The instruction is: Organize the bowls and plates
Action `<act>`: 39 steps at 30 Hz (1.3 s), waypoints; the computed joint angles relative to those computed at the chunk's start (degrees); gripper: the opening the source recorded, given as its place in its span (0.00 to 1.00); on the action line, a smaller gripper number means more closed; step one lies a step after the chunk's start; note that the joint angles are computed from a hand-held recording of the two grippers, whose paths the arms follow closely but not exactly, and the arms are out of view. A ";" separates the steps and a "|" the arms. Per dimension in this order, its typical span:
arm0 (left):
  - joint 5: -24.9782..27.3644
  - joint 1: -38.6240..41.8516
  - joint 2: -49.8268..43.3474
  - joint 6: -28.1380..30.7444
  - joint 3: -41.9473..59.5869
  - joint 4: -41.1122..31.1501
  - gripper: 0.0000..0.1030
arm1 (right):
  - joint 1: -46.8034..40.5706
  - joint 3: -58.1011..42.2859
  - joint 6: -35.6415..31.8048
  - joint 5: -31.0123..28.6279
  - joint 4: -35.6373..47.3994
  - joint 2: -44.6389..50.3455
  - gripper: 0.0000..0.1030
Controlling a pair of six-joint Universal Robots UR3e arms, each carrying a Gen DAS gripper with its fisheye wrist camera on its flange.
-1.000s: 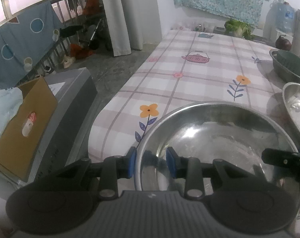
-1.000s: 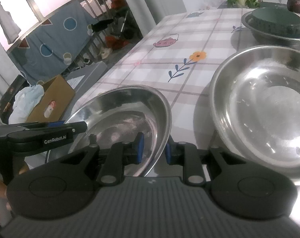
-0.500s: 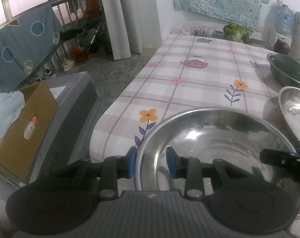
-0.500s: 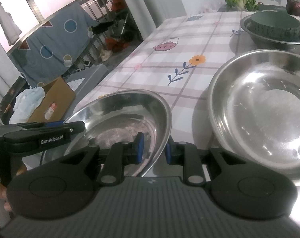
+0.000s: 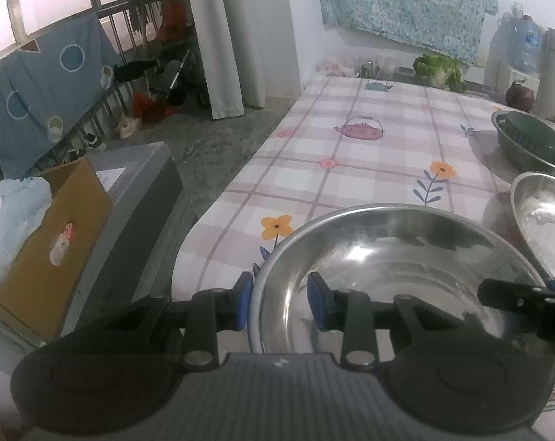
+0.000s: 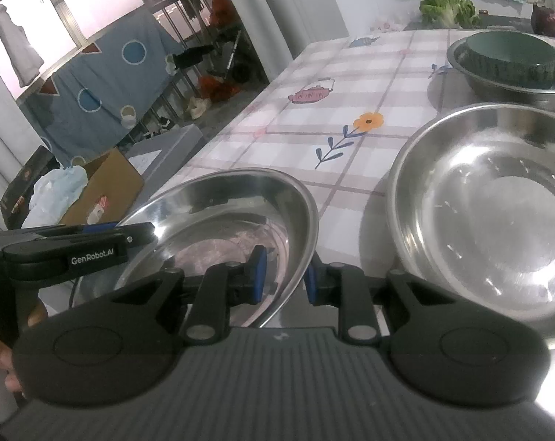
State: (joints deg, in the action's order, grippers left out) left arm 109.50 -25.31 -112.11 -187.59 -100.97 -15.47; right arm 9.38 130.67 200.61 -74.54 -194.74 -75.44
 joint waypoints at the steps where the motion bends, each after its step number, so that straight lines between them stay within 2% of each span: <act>1: 0.05 -0.06 0.07 0.02 0.10 -0.03 0.33 | -0.04 0.15 -0.02 -0.01 -0.16 -0.14 0.21; 19: -1.24 -1.52 -0.61 3.00 5.39 0.43 0.33 | -1.72 5.20 1.35 -1.85 -2.52 -6.87 0.21; 39: -3.25 -5.99 -7.68 4.81 16.98 -3.02 0.33 | -10.27 15.88 2.56 -1.15 -4.19 -17.07 0.21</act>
State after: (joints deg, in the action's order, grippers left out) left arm 106.25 -31.30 -119.80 -182.78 -83.99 -18.49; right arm -0.88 146.55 203.16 -75.69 -198.93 -92.51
